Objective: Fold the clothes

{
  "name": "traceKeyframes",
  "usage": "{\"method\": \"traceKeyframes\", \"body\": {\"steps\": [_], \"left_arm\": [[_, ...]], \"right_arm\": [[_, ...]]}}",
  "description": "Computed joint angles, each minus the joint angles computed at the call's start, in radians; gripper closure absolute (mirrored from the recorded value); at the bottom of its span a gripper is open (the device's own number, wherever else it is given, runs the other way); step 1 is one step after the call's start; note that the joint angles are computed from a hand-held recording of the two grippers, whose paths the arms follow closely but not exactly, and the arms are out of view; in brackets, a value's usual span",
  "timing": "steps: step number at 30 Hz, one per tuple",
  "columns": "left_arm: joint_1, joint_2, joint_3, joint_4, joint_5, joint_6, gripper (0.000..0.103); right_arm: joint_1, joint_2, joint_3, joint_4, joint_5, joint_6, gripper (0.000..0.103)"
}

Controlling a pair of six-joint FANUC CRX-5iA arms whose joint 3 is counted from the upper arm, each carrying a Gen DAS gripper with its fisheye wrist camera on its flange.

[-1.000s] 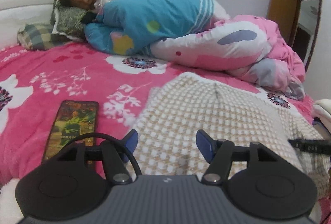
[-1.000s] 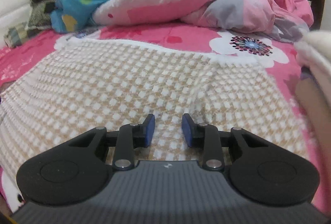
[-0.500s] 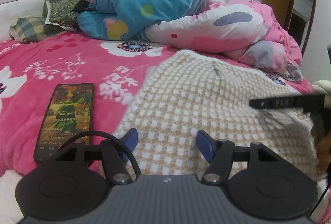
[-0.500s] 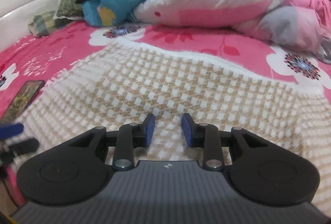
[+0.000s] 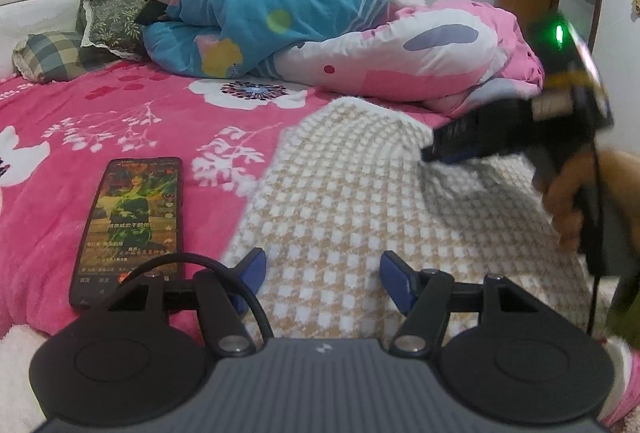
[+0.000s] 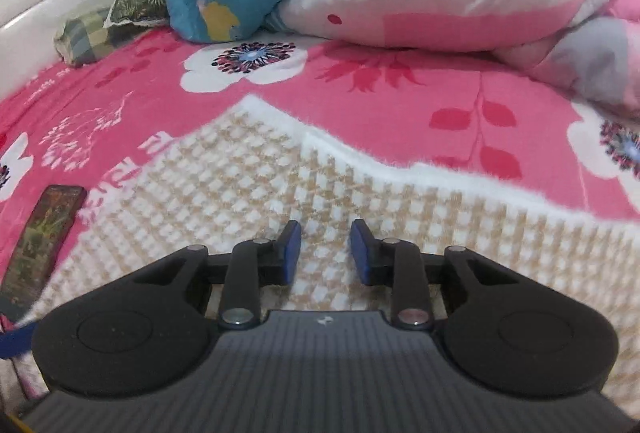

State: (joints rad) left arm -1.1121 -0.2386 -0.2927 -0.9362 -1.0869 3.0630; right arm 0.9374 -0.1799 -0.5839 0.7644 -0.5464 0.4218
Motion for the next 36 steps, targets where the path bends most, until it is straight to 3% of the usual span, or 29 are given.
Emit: {"method": "traceKeyframes", "body": {"steps": [4,6,9,12,16,20,23,24,26,30,36], "left_arm": [[-0.010,-0.029,-0.016,0.007,0.005,0.011,0.038],[-0.025,-0.051,-0.026,0.003,0.001,0.028,0.038],[-0.056,-0.079,-0.032,-0.004,-0.026,0.052,0.038],[-0.065,-0.107,-0.042,0.017,-0.038,0.065,0.037],[-0.059,-0.146,-0.063,0.065,-0.037,0.074,0.033],[-0.016,-0.198,-0.112,0.123,0.033,0.102,0.033],[0.038,-0.243,-0.151,0.187,0.100,0.107,0.033],[0.037,-0.252,-0.155,0.190,0.099,0.119,0.033],[-0.007,-0.255,-0.143,0.149,0.046,0.170,0.033],[-0.057,-0.279,-0.134,0.110,-0.032,0.232,0.033],[-0.112,-0.328,-0.127,0.099,-0.140,0.273,0.033]], "right_arm": [[-0.043,0.005,-0.007,0.112,0.054,-0.110,0.077],[-0.070,0.067,0.008,0.067,0.065,-0.078,0.077],[-0.130,0.069,-0.053,0.154,0.186,-0.185,0.077],[-0.099,0.026,-0.031,0.082,0.124,-0.129,0.077],[-0.084,-0.147,-0.139,0.230,0.109,-0.303,0.077],[0.017,-0.217,-0.195,0.184,-0.087,-0.252,0.075],[-0.031,-0.230,-0.312,0.288,0.013,-0.327,0.075],[-0.024,-0.246,-0.314,0.281,0.003,-0.337,0.075],[0.022,-0.260,-0.281,0.229,-0.068,-0.330,0.073],[0.120,-0.337,-0.335,0.397,-0.087,-0.308,0.069],[0.237,-0.408,-0.429,0.627,0.096,-0.152,0.044]]}}
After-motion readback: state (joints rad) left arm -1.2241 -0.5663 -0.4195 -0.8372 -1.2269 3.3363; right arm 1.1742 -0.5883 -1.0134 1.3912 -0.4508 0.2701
